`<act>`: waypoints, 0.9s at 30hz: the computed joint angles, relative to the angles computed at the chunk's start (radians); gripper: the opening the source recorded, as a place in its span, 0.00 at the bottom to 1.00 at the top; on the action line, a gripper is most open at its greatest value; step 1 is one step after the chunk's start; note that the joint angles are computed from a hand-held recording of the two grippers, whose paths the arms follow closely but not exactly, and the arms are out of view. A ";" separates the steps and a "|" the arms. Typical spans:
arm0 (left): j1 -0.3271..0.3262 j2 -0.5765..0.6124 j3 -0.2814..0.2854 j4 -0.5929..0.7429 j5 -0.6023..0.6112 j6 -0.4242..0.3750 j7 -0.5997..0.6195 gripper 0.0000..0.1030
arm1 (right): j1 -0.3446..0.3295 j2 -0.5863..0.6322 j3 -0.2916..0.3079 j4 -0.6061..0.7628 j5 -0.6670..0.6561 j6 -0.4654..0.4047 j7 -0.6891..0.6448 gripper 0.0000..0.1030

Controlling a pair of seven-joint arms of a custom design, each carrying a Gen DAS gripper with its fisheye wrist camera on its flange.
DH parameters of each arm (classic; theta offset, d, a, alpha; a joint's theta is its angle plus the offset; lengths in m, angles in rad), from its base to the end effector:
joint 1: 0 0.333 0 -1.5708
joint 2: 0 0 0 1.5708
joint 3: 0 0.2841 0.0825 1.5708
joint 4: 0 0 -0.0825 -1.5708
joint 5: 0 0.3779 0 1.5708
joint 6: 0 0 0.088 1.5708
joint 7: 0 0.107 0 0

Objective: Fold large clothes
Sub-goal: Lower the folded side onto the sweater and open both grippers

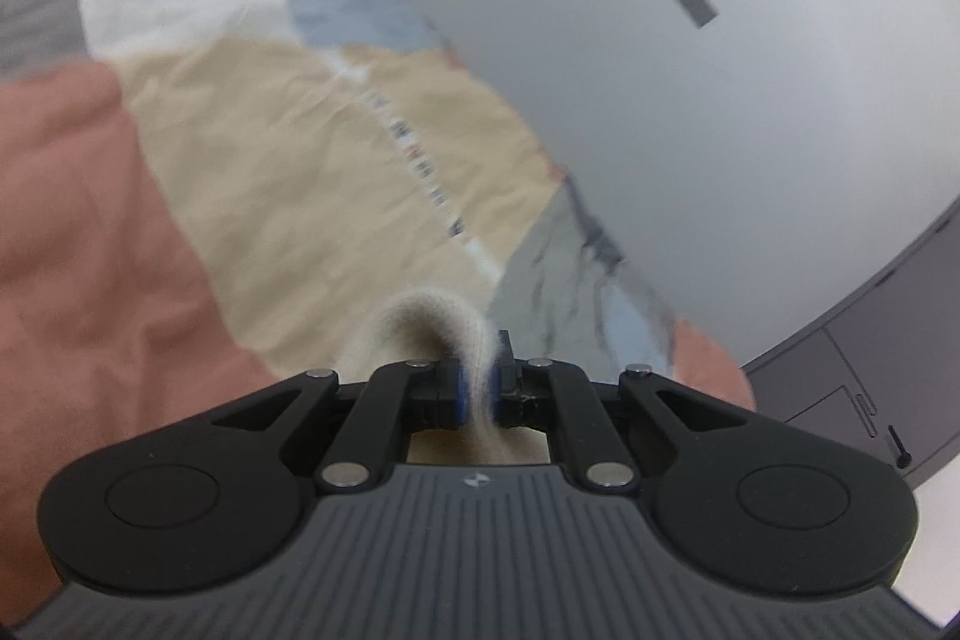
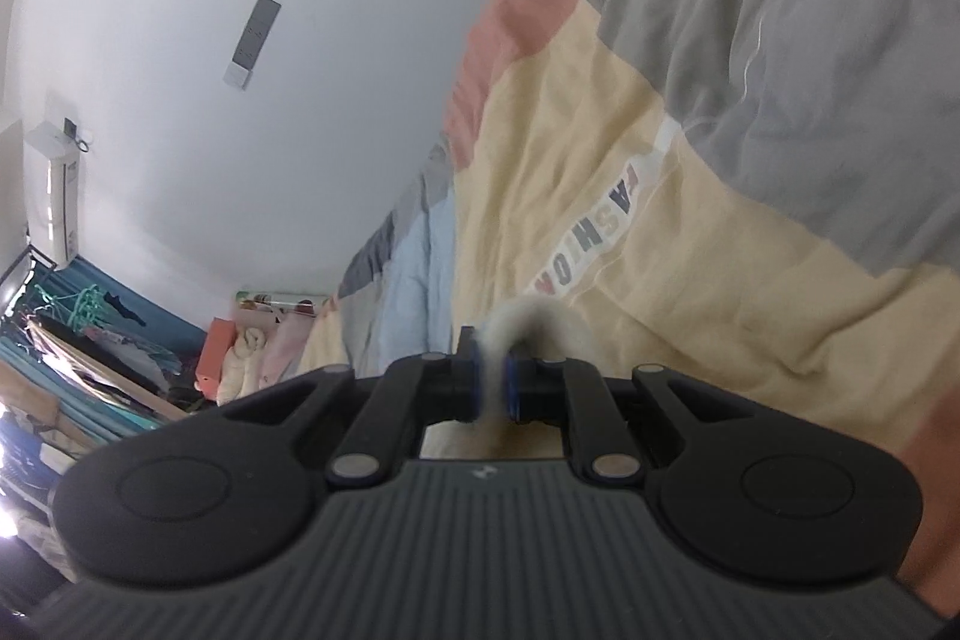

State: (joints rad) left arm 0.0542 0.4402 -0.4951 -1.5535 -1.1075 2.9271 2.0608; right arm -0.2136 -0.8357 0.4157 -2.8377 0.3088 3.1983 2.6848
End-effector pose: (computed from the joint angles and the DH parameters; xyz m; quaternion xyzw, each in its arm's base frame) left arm 0.6706 -0.1906 0.4685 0.6516 -0.5243 0.5479 0.0161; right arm 0.3579 0.0569 0.5244 -0.1693 0.8148 -0.1542 0.5326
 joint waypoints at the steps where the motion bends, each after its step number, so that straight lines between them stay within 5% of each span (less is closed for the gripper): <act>1: -0.010 0.013 0.012 0.010 0.020 -0.006 -0.025 0.09 | 0.007 0.014 -0.006 -0.004 0.005 0.020 0.003 0.12; 7: -0.006 0.002 0.006 -0.006 0.092 -0.005 -0.054 0.09 | 0.069 0.019 -0.044 -0.030 0.066 0.072 -0.023 0.13; 10: 0.003 -0.032 0.001 -0.034 0.104 -0.020 -0.050 0.30 | 0.068 -0.001 -0.040 -0.014 0.048 0.030 -0.065 0.19; 12: 0.031 -0.070 -0.021 -0.065 0.045 -0.048 0.005 0.61 | 0.073 -0.015 -0.040 -0.007 0.043 0.012 -0.073 0.32; 15: 0.034 -0.129 -0.025 -0.109 -0.049 -0.054 0.119 0.62 | 0.058 -0.032 -0.012 0.006 0.021 -0.002 -0.083 0.54; 21: -0.043 -0.237 0.037 -0.196 -0.041 -0.030 0.204 0.62 | -0.034 -0.145 0.115 0.059 -0.093 -0.154 -0.035 0.55; 27: -0.145 -0.285 0.124 -0.255 0.130 -0.057 0.185 0.63 | 0.009 -0.119 0.101 0.137 -0.247 -0.305 -0.094 0.55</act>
